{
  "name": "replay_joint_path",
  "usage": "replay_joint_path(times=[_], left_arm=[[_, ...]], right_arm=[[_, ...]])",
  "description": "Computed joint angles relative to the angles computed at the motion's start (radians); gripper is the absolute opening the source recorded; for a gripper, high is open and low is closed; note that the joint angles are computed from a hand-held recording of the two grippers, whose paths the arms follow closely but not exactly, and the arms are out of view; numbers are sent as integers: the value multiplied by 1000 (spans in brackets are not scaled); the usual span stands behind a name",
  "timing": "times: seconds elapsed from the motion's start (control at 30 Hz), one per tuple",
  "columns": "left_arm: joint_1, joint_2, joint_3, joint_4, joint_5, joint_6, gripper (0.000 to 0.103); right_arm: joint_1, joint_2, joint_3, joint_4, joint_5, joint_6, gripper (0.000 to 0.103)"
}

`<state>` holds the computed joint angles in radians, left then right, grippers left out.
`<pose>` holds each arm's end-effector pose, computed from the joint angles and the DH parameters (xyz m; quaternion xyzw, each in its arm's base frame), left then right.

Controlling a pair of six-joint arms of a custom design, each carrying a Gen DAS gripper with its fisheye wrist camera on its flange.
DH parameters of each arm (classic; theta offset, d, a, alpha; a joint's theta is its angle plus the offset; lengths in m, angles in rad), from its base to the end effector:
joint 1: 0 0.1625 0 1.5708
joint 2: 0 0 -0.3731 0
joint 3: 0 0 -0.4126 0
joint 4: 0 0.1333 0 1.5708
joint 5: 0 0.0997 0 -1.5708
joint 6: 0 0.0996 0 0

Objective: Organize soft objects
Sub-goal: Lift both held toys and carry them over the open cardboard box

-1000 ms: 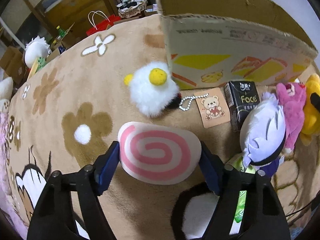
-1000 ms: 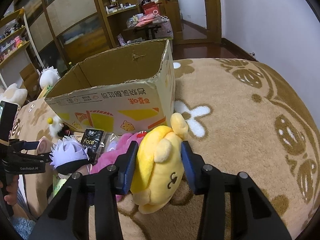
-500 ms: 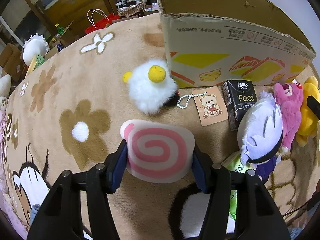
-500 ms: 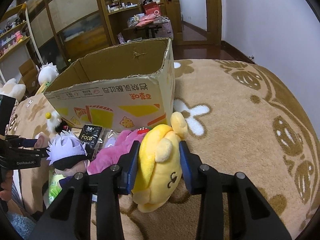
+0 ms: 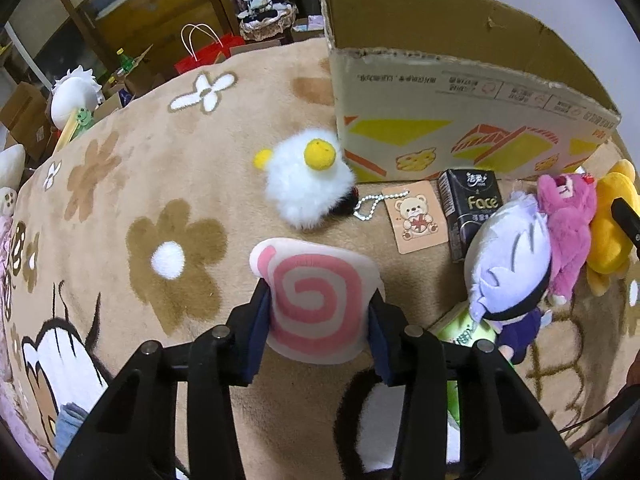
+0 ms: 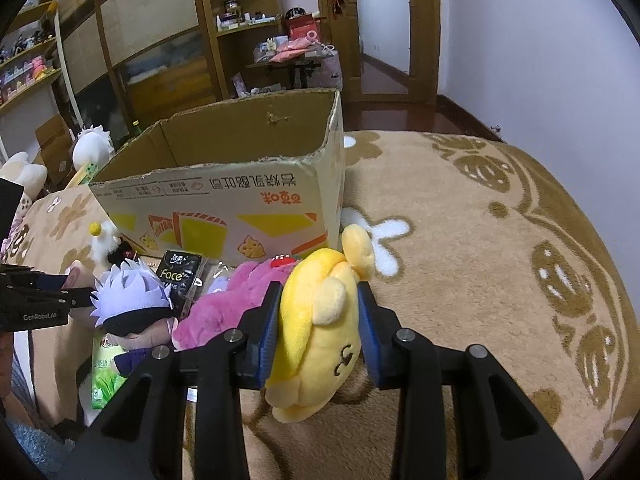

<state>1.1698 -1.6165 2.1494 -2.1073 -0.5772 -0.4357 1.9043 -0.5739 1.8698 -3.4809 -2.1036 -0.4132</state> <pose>0.0285 -0.4881 0.2716 -0.0161 0.8790 -0.1951 0.4349 0.2602 -0.4985 -0.0447 0.2613 -0.8853 0.2814 0.2624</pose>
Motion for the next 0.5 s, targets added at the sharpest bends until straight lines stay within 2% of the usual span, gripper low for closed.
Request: replay_joint_path(times=[0.13, 0.33, 0.5], left_arm=[[-28, -38, 37, -57, 3, 25, 42], [-106, -110, 119, -176, 47, 89, 42], [-179, -158, 192, -334, 106, 180, 42]], right_arm=[[13, -8, 12, -44, -5, -13, 37], [25, -46, 58, -110, 22, -8, 37], [47, -71, 94, -182, 57, -27, 37]])
